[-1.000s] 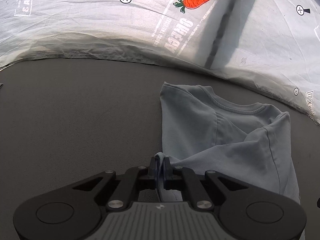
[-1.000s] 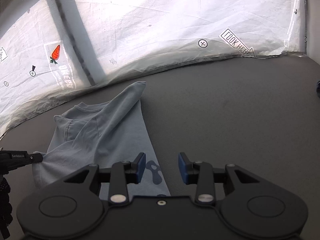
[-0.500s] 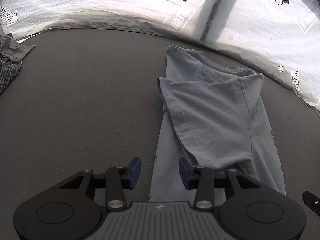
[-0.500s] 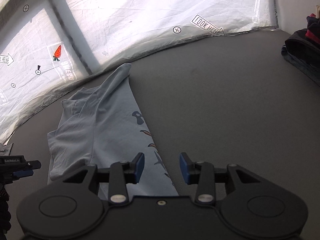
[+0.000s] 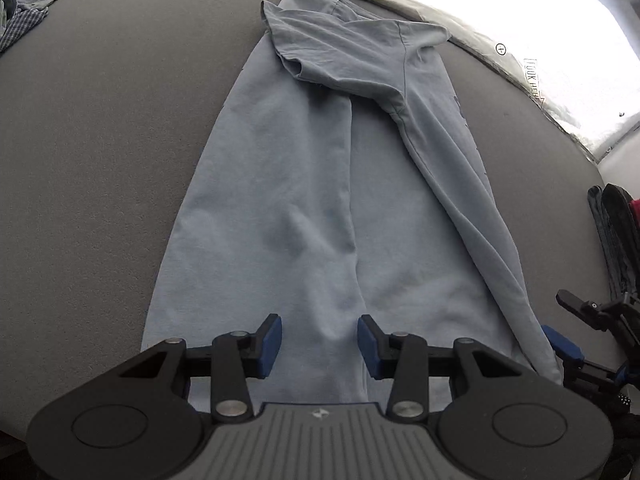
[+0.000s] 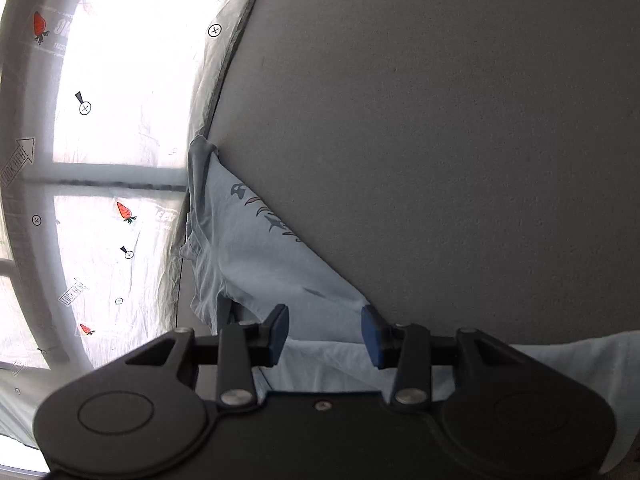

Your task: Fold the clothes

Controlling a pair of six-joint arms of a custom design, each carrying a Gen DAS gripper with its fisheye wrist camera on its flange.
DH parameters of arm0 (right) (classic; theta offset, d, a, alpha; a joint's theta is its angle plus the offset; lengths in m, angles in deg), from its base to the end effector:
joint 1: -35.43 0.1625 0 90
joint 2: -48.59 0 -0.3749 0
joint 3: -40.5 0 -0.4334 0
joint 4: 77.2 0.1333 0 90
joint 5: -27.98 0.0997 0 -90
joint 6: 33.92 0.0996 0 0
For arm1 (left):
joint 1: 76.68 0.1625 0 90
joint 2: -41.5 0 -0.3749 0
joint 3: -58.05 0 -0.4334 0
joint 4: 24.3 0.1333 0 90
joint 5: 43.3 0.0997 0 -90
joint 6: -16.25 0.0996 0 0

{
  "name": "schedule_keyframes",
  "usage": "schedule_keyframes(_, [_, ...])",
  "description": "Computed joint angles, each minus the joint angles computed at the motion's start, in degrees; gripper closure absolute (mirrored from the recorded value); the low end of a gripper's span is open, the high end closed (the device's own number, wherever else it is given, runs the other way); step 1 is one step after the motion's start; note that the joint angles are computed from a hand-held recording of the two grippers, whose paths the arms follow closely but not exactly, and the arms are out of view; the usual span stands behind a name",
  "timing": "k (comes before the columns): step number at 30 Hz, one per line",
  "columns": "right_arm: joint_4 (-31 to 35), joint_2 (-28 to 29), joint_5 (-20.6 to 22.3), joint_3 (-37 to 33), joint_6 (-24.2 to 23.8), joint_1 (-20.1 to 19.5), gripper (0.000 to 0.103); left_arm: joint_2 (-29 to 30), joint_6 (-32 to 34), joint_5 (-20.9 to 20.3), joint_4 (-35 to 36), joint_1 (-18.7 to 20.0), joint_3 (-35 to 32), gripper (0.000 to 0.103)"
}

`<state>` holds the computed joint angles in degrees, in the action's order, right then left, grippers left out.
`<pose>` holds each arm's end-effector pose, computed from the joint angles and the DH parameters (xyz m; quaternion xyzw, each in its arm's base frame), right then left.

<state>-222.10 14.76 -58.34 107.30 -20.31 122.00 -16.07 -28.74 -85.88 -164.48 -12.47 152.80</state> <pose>0.0913 -0.8116 0.0804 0.1393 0.9713 -0.1866 0.0483 -0.1005 -0.6830 0.1738 -0.1966 0.8894 -0.3159 0.2657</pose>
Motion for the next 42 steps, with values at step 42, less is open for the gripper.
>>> schedule_keyframes(42, [-2.1, -15.6, 7.0, 18.2, -17.0, -9.4, 0.097, -1.1, -9.6, -3.0, 2.5, -3.1, 4.6, 0.051])
